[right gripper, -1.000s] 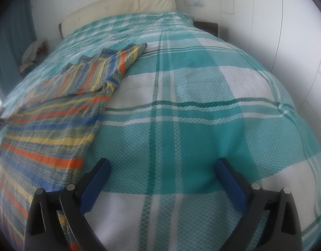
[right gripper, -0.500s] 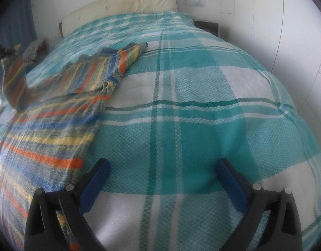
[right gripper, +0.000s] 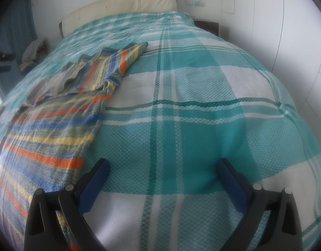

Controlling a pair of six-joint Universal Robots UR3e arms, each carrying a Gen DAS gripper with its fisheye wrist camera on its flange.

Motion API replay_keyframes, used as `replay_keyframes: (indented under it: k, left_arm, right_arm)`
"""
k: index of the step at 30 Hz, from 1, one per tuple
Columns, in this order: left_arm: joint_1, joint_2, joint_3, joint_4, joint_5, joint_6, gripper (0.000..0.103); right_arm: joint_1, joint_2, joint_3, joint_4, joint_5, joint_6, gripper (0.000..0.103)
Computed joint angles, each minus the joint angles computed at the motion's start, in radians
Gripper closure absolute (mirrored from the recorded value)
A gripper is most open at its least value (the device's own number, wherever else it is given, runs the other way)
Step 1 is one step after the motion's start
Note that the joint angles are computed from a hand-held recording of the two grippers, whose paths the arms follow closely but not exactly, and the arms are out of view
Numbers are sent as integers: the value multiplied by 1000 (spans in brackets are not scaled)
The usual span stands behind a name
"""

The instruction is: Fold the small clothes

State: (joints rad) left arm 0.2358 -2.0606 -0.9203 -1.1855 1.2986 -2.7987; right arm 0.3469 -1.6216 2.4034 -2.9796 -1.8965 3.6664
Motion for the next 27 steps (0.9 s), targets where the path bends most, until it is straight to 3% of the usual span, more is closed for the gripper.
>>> replay_keyframes:
  k: [4, 7, 11, 16, 19, 27]
  left_arm:
    - [81, 183, -322, 92, 167, 101, 11]
    - [136, 306, -586, 232, 224, 172, 11]
    - [231, 387, -867, 415, 149, 185, 7]
    - [288, 286, -1006, 636, 72, 48, 6]
    - [309, 272, -1107, 822, 32, 30, 2]
    - [318, 263, -1105, 817, 23, 34, 1]
  right_arm:
    - [1, -1, -6, 12, 0, -1, 2]
    - [1, -1, -7, 14, 0, -3, 1]
    - [2, 0, -6, 11, -2, -4, 1]
    - [2, -3, 4, -4, -3, -6, 1]
    - [0, -6, 13, -18, -1, -8, 1]
    - [2, -2, 14, -24, -2, -8, 1]
